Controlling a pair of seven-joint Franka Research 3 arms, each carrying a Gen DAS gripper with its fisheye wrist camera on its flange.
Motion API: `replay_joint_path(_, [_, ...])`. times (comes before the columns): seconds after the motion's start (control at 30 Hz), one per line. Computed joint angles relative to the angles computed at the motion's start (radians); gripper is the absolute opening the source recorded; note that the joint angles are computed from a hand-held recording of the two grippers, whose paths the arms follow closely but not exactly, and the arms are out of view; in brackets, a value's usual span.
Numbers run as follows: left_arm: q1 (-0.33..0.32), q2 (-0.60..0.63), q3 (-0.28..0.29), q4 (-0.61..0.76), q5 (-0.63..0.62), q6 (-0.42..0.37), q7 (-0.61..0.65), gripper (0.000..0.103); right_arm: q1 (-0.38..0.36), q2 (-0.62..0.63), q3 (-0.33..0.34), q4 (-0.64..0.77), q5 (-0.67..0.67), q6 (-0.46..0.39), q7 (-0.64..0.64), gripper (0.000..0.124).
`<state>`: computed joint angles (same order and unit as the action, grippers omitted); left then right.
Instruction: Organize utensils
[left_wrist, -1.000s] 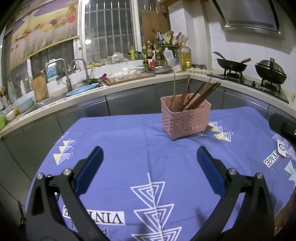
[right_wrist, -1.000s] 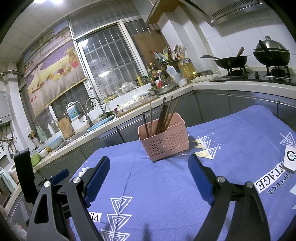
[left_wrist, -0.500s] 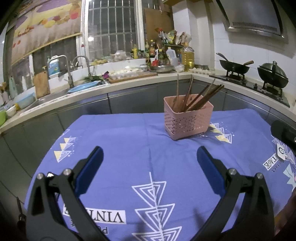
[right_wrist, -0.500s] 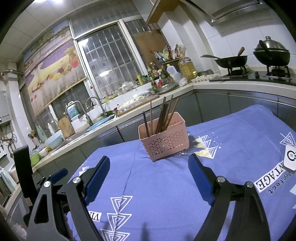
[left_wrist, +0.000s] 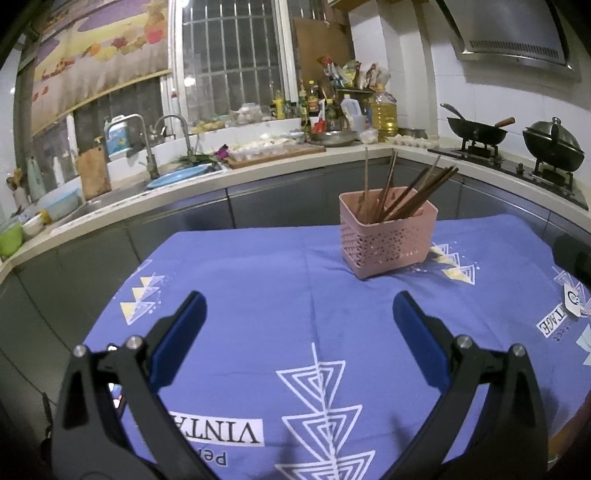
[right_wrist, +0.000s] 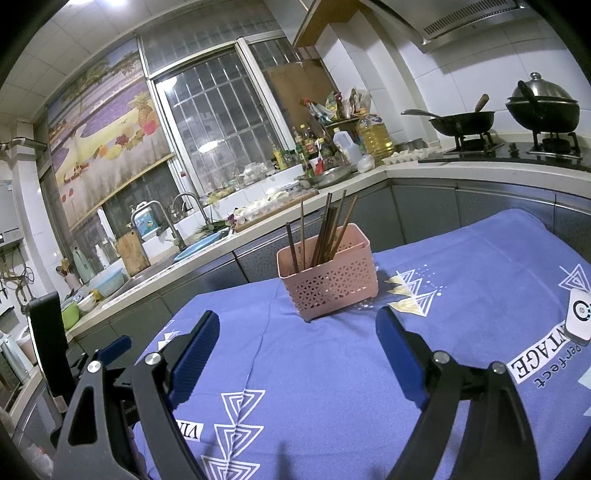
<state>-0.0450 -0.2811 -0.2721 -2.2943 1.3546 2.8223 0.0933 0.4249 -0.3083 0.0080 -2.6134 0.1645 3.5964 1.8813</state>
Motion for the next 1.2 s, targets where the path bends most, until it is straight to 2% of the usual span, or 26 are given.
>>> replay_joint_path(0.6, [-0.009,-0.019,-0.006,-0.001,0.052,-0.047,-0.041,0.097,-0.004,-0.001,0.010,0.002,0.014,-0.001,-0.009,0.086])
replay_joint_path(1.2, [-0.009,-0.005,-0.001,0.000,0.039,-0.046,-0.033,0.097,-0.004,0.002,0.015,-0.005,0.018,0.007,-0.004,0.086])
